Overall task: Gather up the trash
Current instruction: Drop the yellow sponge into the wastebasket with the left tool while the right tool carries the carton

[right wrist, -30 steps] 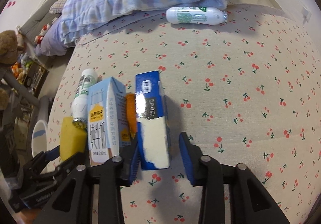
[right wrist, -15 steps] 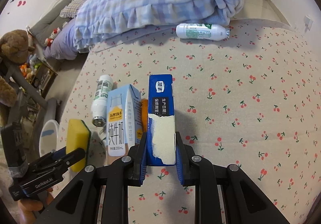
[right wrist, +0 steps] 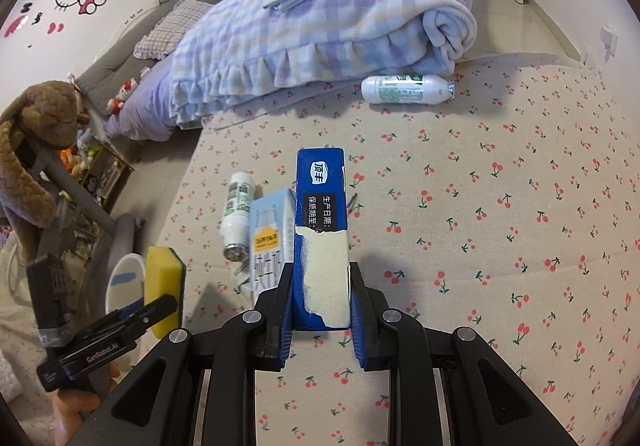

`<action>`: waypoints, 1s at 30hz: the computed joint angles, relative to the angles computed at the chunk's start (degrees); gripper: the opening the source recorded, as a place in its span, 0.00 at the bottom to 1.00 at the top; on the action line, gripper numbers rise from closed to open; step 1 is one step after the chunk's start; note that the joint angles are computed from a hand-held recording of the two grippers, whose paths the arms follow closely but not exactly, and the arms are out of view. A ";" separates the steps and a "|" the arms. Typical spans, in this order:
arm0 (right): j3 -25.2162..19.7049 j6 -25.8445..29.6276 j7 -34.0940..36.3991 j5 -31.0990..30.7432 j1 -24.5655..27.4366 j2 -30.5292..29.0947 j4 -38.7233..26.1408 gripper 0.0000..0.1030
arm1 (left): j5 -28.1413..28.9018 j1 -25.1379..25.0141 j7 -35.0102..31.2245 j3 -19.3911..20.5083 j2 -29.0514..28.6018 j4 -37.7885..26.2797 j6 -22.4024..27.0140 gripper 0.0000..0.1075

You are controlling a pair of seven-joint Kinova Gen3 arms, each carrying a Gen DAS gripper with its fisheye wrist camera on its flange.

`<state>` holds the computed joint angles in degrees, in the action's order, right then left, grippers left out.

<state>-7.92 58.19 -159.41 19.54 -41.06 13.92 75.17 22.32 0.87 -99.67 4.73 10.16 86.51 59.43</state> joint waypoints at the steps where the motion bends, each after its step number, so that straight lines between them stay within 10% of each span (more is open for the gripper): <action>1: -0.02 -0.09 -0.21 0.26 -0.20 -0.16 -0.02 0.24 | 0.03 -0.16 -0.09 -0.12 -0.20 0.10 -0.05 0.61; 30: 1.66 0.81 11.06 -2.77 -10.14 13.85 -21.79 0.24 | 2.62 -13.73 -6.68 -8.41 -5.55 6.25 0.10 0.61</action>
<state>-6.26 59.00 -148.36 16.77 -51.20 27.77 53.38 24.94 -12.86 -106.35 -3.69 4.61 92.76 59.53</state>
